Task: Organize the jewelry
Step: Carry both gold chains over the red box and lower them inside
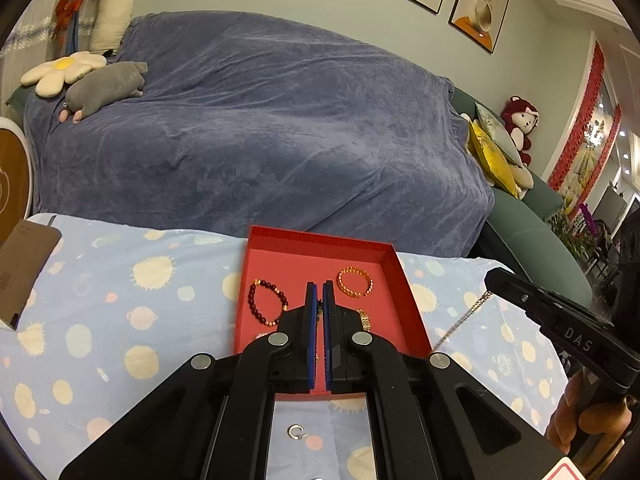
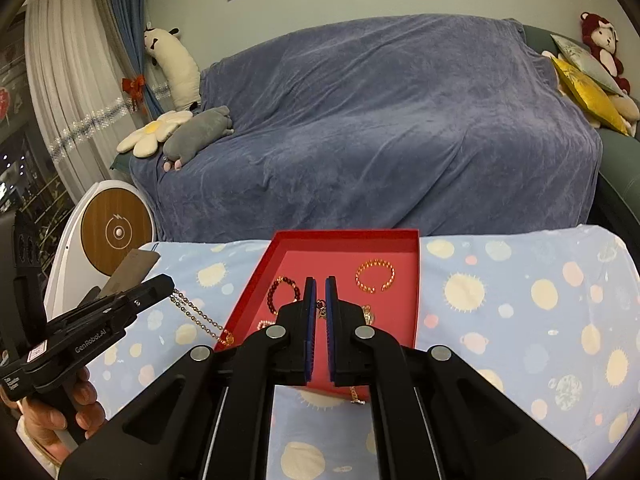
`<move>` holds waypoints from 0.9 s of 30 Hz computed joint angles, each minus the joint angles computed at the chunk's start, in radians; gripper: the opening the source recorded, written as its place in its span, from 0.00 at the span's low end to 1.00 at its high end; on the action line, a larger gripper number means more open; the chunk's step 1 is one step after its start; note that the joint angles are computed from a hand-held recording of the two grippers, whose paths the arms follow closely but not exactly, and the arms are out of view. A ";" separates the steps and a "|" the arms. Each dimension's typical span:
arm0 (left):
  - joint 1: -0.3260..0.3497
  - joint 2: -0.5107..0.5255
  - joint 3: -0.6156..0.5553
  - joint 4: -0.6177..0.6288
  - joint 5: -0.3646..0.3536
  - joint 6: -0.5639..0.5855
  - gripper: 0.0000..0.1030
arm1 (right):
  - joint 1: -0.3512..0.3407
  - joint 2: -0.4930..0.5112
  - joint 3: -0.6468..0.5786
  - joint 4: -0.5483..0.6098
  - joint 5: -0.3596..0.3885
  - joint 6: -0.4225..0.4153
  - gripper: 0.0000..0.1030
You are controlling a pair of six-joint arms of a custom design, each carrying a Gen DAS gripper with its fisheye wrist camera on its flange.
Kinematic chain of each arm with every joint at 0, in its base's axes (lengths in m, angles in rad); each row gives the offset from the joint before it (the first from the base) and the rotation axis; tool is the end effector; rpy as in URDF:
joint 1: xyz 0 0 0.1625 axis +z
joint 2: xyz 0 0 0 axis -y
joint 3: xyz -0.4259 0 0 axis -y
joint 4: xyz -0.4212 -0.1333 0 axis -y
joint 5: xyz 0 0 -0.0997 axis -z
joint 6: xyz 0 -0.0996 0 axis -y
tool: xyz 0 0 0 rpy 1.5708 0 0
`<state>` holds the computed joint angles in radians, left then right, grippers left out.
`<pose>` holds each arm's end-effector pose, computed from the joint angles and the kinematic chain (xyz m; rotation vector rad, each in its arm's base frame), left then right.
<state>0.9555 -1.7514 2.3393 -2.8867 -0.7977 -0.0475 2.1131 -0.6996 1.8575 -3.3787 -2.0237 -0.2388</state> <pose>-0.0628 -0.4403 0.3610 0.3132 2.3946 -1.1758 0.4012 -0.4920 0.0400 0.8135 -2.5131 0.9689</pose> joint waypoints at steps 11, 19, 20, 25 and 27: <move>0.059 0.122 -0.083 -0.053 -0.058 0.025 0.01 | -0.024 0.041 -0.091 0.003 0.011 0.010 0.04; 0.091 0.152 -0.085 -0.034 -0.078 0.025 0.01 | -0.048 0.066 -0.105 0.030 -0.005 0.018 0.04; 0.094 0.154 -0.085 -0.034 -0.077 0.024 0.01 | -0.050 0.069 -0.105 0.033 -0.007 0.019 0.04; 0.113 0.166 -0.085 -0.025 -0.078 0.023 0.01 | -0.059 0.077 -0.105 0.043 -0.016 0.022 0.04; 0.120 0.170 -0.083 -0.018 -0.075 0.020 0.01 | -0.060 0.080 -0.107 0.045 -0.019 0.022 0.04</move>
<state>1.0755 -1.5818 2.2560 -2.9048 -0.8727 -0.0273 2.0535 -0.6199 1.7507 -3.3340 -2.0429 -0.2171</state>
